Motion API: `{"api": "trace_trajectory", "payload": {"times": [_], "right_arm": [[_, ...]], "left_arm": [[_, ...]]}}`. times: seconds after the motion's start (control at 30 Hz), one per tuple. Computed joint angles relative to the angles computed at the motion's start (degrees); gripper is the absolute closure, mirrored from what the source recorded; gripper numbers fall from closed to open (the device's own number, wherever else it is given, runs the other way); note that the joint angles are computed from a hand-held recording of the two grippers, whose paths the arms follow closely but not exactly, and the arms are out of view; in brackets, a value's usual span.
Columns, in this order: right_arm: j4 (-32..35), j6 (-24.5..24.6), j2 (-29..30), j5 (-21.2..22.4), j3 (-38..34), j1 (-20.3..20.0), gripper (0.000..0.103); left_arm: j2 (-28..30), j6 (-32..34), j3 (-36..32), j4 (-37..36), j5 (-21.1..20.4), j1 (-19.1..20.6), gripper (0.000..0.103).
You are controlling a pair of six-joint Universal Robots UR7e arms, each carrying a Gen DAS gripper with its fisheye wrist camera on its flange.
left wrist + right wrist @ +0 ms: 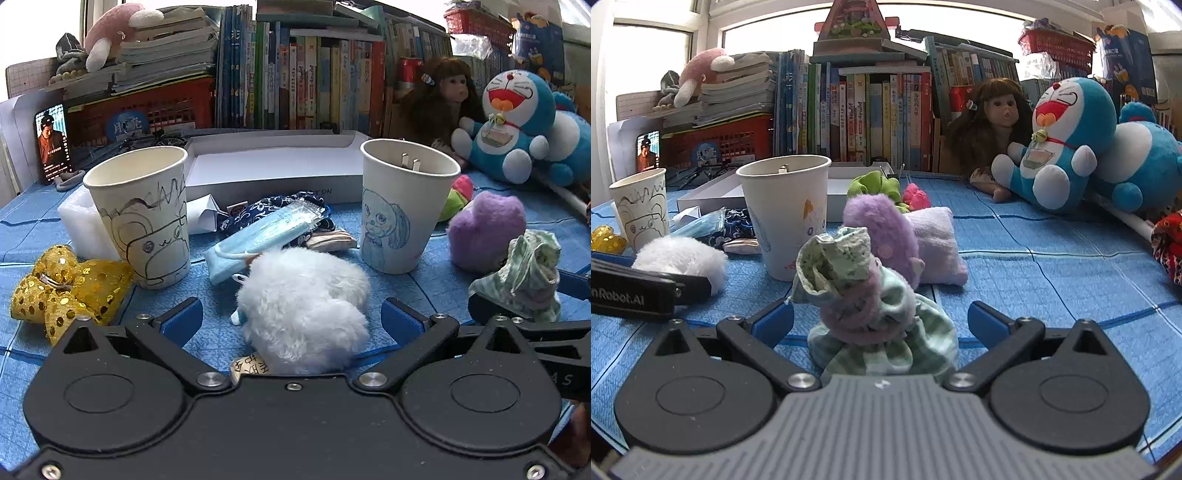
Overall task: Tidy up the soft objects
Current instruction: 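Close left gripper on white fluffy plush while right gripper grasps green plaid cloth bundle, then carry white plush with left gripper while right gripper carries plaid bundle to white tray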
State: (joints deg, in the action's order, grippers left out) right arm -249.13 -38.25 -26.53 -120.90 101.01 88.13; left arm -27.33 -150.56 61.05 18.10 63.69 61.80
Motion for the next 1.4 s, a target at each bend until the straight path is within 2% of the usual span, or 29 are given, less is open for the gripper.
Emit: {"api": "trace_trajectory", "payload": {"times": [0.37,0.5,0.57,0.7,0.83,0.97,1.4], "right_arm": [[1.0,1.8,0.1,-1.3,-0.7,0.1,0.007],[1.1,2.0,0.3,-2.0,-1.3,0.4,0.012],[0.8,1.6,0.6,-2.3,-1.7,0.7,0.016],[1.2,1.1,1.2,-3.7,-2.7,1.4,0.023],[2.3,1.4,1.7,-6.1,-4.1,2.1,0.039],[3.1,2.7,1.6,-5.9,-4.0,2.6,0.048],[2.5,3.4,0.8,-4.6,-2.3,3.8,0.05]], "left_arm": [[1.6,-0.8,-1.1,-1.4,-2.4,-0.4,0.002],[2.5,-0.8,-2.2,-0.9,-3.6,-0.5,0.008],[2.6,-1.3,-2.6,-0.4,-3.3,-0.3,0.01],[2.4,-0.9,-2.3,-0.2,-2.0,-0.2,0.021],[2.3,-0.6,-2.2,0.4,-1.1,-0.3,0.033],[1.8,-0.9,-1.2,0.3,-0.9,-0.6,0.038],[-3.5,-1.0,4.4,0.2,4.1,-0.7,0.04]]}}
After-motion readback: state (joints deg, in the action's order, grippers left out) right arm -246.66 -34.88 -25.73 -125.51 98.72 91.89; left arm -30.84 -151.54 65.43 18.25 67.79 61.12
